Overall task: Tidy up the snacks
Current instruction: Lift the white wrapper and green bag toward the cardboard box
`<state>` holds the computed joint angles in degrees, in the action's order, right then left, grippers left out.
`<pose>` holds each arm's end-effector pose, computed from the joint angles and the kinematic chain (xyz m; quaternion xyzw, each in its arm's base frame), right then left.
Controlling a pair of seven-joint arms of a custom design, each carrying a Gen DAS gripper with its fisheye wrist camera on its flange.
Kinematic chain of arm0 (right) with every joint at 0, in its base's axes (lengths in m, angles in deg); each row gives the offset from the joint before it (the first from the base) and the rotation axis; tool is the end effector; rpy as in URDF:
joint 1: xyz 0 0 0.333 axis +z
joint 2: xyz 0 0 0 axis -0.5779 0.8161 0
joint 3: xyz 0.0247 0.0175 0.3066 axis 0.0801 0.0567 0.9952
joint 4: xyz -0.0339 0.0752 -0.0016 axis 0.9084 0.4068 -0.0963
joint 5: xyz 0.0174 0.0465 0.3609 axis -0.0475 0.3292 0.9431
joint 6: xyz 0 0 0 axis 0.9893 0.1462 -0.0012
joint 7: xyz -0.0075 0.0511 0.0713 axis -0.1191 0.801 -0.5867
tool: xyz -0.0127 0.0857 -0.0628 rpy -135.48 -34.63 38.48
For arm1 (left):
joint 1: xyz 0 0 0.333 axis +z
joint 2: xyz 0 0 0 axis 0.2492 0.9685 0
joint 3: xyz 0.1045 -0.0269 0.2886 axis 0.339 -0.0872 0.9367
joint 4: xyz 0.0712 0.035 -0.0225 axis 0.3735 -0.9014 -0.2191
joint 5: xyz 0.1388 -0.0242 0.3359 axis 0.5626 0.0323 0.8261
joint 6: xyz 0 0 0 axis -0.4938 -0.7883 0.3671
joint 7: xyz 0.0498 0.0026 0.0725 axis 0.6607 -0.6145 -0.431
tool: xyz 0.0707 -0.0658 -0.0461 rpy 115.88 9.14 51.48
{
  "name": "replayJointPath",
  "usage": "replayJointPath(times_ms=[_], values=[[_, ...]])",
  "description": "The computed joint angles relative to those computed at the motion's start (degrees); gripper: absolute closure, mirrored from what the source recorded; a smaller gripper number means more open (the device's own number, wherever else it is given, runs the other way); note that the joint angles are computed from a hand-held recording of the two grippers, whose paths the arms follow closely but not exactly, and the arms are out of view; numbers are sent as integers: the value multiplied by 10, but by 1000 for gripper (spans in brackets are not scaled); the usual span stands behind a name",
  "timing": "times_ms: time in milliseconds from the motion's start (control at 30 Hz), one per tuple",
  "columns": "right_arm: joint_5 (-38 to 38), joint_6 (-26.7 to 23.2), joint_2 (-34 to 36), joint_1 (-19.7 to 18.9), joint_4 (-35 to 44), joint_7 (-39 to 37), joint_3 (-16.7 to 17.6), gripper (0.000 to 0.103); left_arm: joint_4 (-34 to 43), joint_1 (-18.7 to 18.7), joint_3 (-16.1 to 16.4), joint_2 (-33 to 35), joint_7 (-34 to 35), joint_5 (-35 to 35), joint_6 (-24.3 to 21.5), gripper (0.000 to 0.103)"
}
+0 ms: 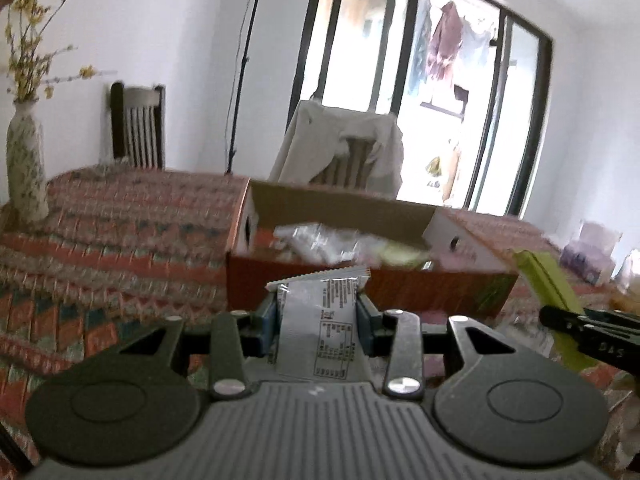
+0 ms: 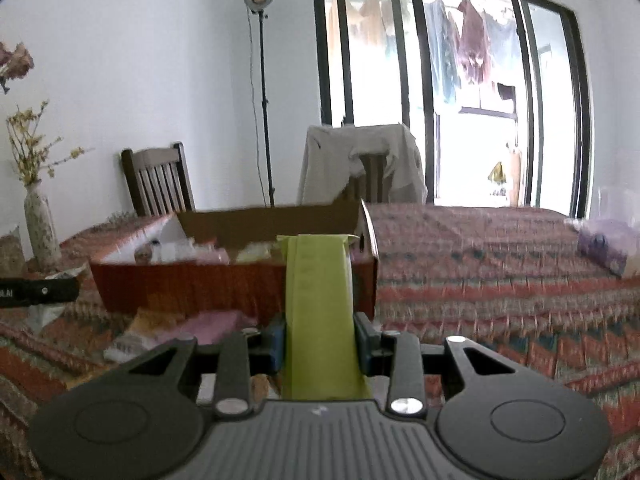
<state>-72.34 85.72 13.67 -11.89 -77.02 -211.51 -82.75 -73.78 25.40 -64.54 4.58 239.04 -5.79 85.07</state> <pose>0.6030 0.2672 0.4752 -0.5446 0.6256 -0.3905 0.3994 0.6778 -0.0460 0.4903 -0.5212 0.6501 -0.4850 0.2656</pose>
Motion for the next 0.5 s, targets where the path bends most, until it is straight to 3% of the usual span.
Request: replayJointPath(times_ms=[100,267,500], values=[[3,3,17,-2,35,-12,-2,70,29,-7,-4,14,4,9,8,63],[24,19,61,-4,113,-46,-16,70,90,-33,7,51,-62,92,25,63],[145,31,146,-9,245,-166,-33,70,195,-105,86,117,-225,241,10,63]])
